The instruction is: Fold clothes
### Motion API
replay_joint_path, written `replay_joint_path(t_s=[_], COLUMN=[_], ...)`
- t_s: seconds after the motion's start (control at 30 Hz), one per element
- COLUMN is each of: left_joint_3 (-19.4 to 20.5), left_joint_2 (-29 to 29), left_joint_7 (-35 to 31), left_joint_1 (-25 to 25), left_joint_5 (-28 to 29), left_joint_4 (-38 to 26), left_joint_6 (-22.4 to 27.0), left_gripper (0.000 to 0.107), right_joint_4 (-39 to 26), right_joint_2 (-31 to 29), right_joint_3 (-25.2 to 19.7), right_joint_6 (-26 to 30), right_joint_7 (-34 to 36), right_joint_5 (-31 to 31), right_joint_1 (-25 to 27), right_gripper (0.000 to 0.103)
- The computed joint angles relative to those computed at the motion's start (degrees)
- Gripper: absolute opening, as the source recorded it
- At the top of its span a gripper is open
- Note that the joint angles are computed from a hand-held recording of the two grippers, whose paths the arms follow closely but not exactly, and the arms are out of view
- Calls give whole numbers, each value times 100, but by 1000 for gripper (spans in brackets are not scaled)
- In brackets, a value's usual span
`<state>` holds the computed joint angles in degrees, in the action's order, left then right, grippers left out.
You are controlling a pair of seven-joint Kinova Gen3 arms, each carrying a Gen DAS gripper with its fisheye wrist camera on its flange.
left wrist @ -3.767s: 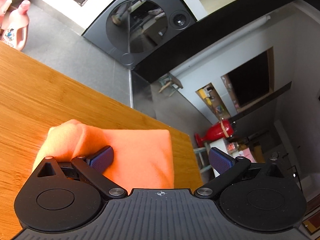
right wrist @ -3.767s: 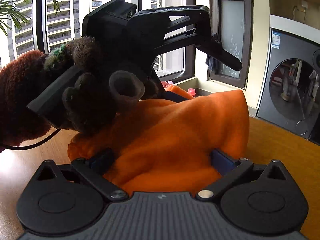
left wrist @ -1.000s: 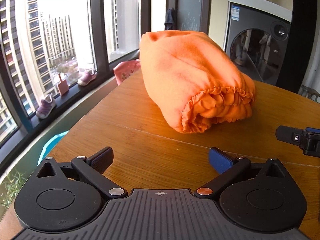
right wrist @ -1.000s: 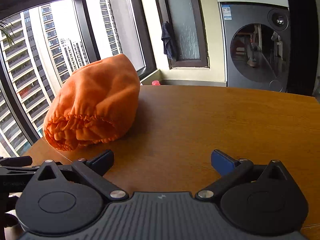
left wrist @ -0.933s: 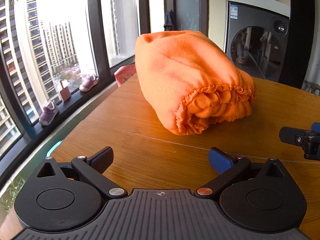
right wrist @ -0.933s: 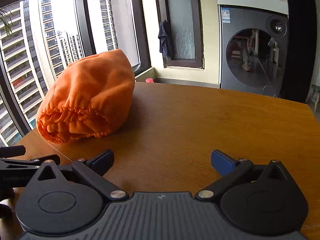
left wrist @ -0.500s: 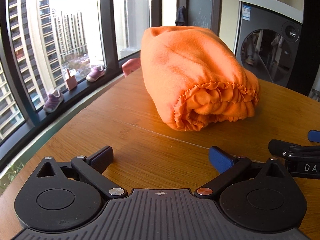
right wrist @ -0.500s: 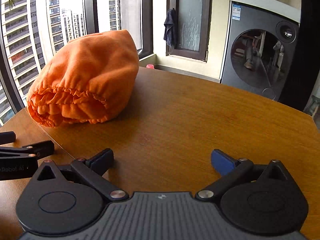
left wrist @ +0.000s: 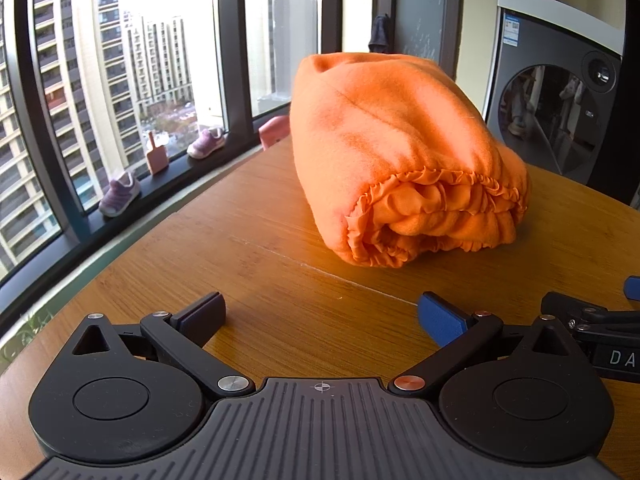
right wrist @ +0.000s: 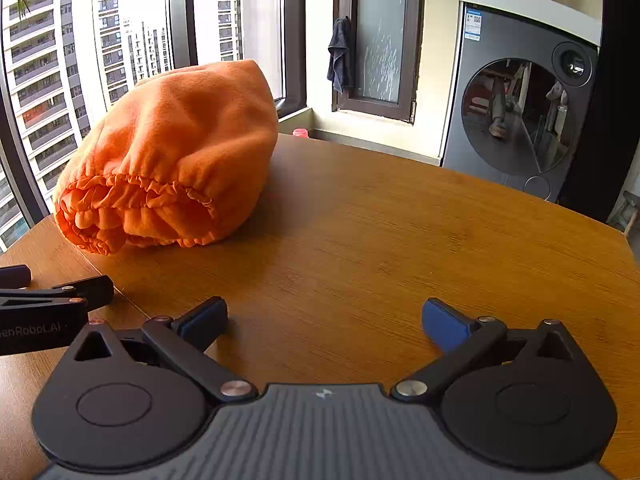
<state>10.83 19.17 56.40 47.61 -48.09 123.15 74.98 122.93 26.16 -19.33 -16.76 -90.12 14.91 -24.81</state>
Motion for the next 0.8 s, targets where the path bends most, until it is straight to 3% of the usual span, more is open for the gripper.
replay_joint_path(t_s=[0.8], left_joint_3=[-20], left_joint_2=[37], left_joint_7=[34], left_joint_1=[-8], left_joint_5=[21], left_joint_4=[-33], left_joint_6=[14], left_gripper=[103], right_joint_4=[-15], right_joint_2=[-11], right_joint_3=[25], right_joint_6=[20], right_joint_7=[9], right_joint_5=[-44], right_joint_1=[-47], right_gripper=[103])
